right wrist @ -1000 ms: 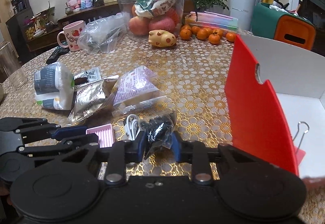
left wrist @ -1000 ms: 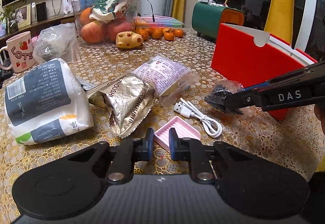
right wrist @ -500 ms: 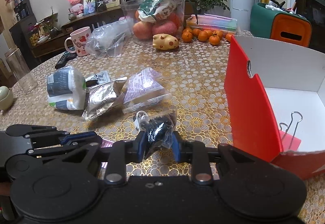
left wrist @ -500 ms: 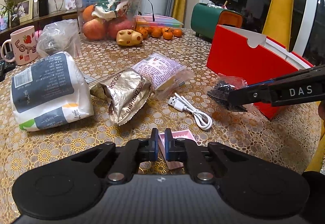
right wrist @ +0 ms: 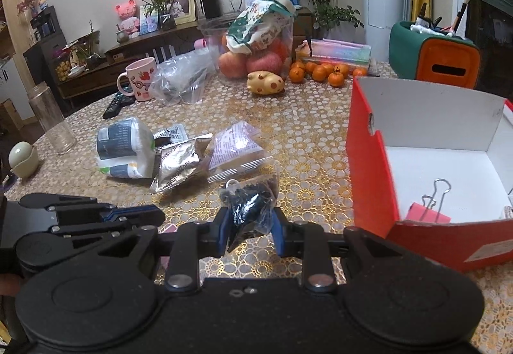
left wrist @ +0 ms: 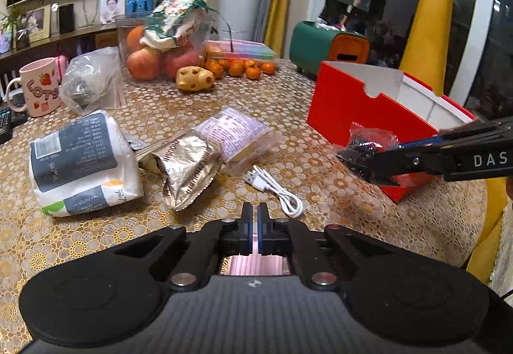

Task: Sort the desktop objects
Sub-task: 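Close the left tool on the pink plastic tray and lift it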

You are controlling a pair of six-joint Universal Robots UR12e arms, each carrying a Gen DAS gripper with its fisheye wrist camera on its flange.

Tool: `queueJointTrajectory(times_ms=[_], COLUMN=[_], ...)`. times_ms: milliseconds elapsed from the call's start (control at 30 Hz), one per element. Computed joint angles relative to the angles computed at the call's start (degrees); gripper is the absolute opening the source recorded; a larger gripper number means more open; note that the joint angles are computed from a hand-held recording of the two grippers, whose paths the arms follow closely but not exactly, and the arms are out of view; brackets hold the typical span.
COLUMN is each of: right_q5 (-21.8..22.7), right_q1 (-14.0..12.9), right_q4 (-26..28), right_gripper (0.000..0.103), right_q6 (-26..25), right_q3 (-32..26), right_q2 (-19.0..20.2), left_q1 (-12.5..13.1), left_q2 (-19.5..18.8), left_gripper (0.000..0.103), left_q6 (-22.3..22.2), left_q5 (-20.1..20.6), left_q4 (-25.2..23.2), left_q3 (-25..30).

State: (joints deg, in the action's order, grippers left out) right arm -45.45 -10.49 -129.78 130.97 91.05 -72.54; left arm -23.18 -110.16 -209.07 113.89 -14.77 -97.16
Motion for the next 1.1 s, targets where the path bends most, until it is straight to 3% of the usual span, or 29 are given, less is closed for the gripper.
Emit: queueJointTrajectory(times_ms=[167,233,267,300,367,800,967,1033,1100], right_q5=[0.6,0.51,0.42,0.37,0.33,-0.11,-0.26,-0.21,-0.18], right_q1=[-0.81,-1.02,-1.1,-1.21,-1.32,-1.54,-1.56,-1.61,-1.7], right_q4=[0.8,1.52,1.81,2.13,2.45,2.88,2.91,2.95,2.89], right_gripper=[0.026,0.027,0.027,0.027,0.027,0.027,0.027,0.027,0.027], right_q6=[-0.45,-0.93,-1.12,-1.34,-1.63,-1.31,-1.25,-1.16,-1.08], right_q3=[0.22,0.35,0.42,0.51,0.58,0.37,0.36,0.31,0.29], right_q2=[-0.28,-0.41,-0.45,-0.52,-0.52,-0.08,-0.06,-0.05,-0.07], left_q1=[-0.23,-0.32,-0.39,-0.49,-0.69,-1.07,-1.33,-1.36,-1.46], left_q2=[0.37,0.32,0.2,0.03,-0.26,-2.6,-2.94,-2.94,-2.96], left_gripper=[0.005,0.012,0.027,0.054,0.08,0.08,0.056,0.042,0.04], left_q6=[-1.86,-3.12,-3.35,-3.31,-3.2,-0.01,-0.11,0.21,0.27], left_q5=[-0.64,-0.53,-0.23,0.17,0.94,2.04,3.13,2.97,3.23], left_q4=[-2.17,-3.61,-3.9,-4.05,-3.6,-7.55,-9.1,-9.17,-9.87], left_q3=[0.01,0.18,0.24,0.33,0.31,2.5,3.11,3.25,3.57])
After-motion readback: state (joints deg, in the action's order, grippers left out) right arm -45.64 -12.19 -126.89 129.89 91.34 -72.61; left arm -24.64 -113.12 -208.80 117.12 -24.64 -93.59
